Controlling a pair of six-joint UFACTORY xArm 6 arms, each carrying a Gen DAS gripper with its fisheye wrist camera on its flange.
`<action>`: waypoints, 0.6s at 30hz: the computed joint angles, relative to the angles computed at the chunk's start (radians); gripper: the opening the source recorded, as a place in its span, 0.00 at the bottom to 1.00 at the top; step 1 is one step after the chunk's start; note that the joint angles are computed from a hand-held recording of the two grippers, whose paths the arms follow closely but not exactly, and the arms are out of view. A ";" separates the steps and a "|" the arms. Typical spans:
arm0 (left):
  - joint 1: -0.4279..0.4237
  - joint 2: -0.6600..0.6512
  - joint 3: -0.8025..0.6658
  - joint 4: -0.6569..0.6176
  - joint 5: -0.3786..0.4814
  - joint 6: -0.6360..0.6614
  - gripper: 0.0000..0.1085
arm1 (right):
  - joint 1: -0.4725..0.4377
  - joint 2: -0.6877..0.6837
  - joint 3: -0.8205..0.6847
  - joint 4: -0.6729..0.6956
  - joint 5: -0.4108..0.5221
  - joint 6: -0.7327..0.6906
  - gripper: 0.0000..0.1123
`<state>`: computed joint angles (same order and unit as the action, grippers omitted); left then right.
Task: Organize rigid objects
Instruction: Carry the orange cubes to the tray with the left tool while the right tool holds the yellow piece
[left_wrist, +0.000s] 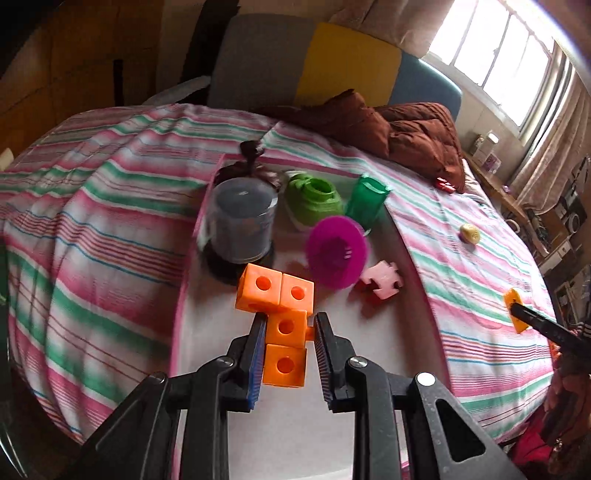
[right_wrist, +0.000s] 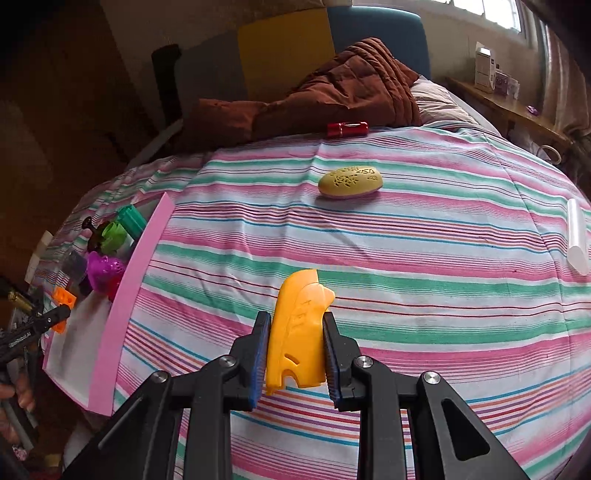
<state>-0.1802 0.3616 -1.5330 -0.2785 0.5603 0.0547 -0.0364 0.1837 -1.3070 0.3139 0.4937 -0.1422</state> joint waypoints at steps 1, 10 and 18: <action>0.004 0.004 -0.003 0.017 0.009 -0.020 0.23 | 0.003 -0.002 0.001 -0.001 -0.001 0.007 0.24; 0.011 -0.096 0.160 -0.016 -0.172 -0.006 0.39 | 0.024 -0.010 -0.009 0.003 0.027 0.061 0.24; 0.013 -0.112 0.156 -0.176 -0.154 0.079 0.39 | 0.100 -0.011 -0.034 0.080 0.049 0.008 0.24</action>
<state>-0.1670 0.2494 -1.3774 -0.4550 0.4067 0.1337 0.0631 0.1723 -1.3413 0.3941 0.5426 -0.1345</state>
